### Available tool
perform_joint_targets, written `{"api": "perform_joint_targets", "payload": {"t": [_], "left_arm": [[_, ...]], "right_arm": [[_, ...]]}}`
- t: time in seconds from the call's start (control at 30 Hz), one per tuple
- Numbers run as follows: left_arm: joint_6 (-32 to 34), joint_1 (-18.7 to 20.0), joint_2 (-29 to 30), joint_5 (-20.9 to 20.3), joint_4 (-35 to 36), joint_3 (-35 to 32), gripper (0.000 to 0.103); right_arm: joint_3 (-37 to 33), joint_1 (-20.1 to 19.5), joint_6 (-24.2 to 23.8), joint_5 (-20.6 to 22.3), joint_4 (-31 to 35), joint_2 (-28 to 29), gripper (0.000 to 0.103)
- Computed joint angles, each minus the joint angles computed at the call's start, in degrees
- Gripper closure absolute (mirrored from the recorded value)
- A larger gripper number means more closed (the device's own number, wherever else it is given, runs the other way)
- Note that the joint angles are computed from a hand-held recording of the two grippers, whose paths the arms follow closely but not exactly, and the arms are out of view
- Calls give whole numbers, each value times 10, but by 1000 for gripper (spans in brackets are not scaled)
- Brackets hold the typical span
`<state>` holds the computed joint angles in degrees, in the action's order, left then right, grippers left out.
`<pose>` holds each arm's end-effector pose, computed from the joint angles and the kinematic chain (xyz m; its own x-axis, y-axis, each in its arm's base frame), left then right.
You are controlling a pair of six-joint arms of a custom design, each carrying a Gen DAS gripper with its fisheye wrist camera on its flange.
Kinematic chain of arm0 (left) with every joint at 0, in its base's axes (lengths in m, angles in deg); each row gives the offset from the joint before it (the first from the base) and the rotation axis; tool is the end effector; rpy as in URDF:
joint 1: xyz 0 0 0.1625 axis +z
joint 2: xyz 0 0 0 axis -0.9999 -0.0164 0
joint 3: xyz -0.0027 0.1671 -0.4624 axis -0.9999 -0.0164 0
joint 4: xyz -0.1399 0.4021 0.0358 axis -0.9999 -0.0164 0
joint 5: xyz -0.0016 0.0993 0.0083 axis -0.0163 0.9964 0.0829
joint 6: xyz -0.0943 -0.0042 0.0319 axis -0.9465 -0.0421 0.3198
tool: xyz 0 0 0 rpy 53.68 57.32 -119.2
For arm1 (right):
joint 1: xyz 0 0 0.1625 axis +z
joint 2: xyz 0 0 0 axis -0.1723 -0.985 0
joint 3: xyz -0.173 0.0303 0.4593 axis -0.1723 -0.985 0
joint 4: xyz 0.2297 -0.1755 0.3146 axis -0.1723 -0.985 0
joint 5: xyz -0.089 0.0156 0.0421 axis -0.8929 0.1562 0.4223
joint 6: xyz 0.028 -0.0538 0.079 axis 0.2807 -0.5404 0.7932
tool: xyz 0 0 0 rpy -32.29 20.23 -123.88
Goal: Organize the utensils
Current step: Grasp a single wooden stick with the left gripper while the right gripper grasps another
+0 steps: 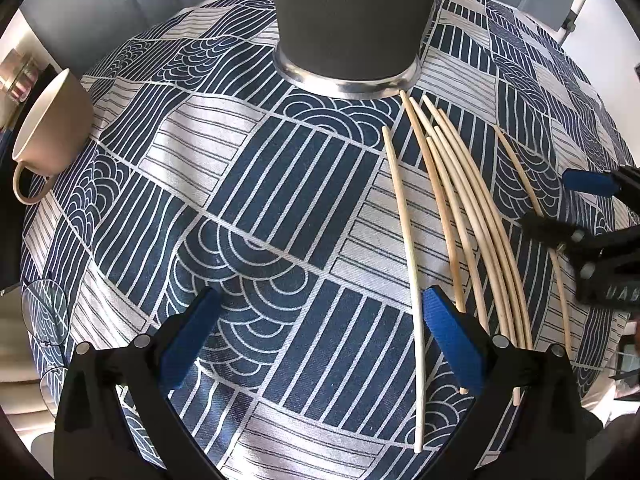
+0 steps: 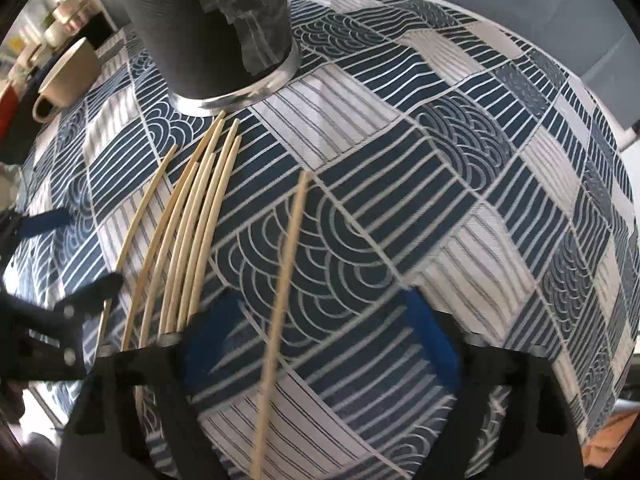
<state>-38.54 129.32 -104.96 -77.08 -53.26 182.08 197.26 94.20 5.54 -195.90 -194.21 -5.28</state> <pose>-0.3342 -0.5261 -0.0556 -0.4944 0.6904 -0.5280 0.6717 0.6891 0.2720 0.0189 -0.4432 0.2578 -0.6788 0.2976 0.6713 0.0183 0.9208 -0.3897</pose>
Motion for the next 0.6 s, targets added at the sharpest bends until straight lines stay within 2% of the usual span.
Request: {"api": "perform_joint_targets", "payload": {"t": [0.03,0.07,0.13,0.2,0.3,0.33,0.37,0.4,0.47,0.6], "left_arm": [[1,1,-2,0,0,1,8],[3,1,-5,-1,2,2,12],[4,2,-12,-2,5,6,20],[3,6,-21,-3,21,4,30],[-3,12,-34,0,40,3,52],[-7,15,-38,0,45,3,66],[-19,18,-43,0,57,0,86],[-28,22,-47,-2,67,-2,96],[-51,34,-55,-25,104,-16,98],[-95,41,-66,-30,131,-20,98]], "right_arm": [[4,-2,-5,1,3,-9,54],[6,-4,-9,3,6,-16,61],[14,-12,-17,6,10,-33,86],[14,-18,-20,-1,24,-45,97],[18,-38,-23,23,44,-73,99],[18,-46,-23,36,52,-85,99],[20,-53,-23,49,57,-94,99],[20,-60,-17,62,66,-103,99],[22,-76,-6,97,84,-123,99],[29,-96,-11,153,97,-155,99]]}}
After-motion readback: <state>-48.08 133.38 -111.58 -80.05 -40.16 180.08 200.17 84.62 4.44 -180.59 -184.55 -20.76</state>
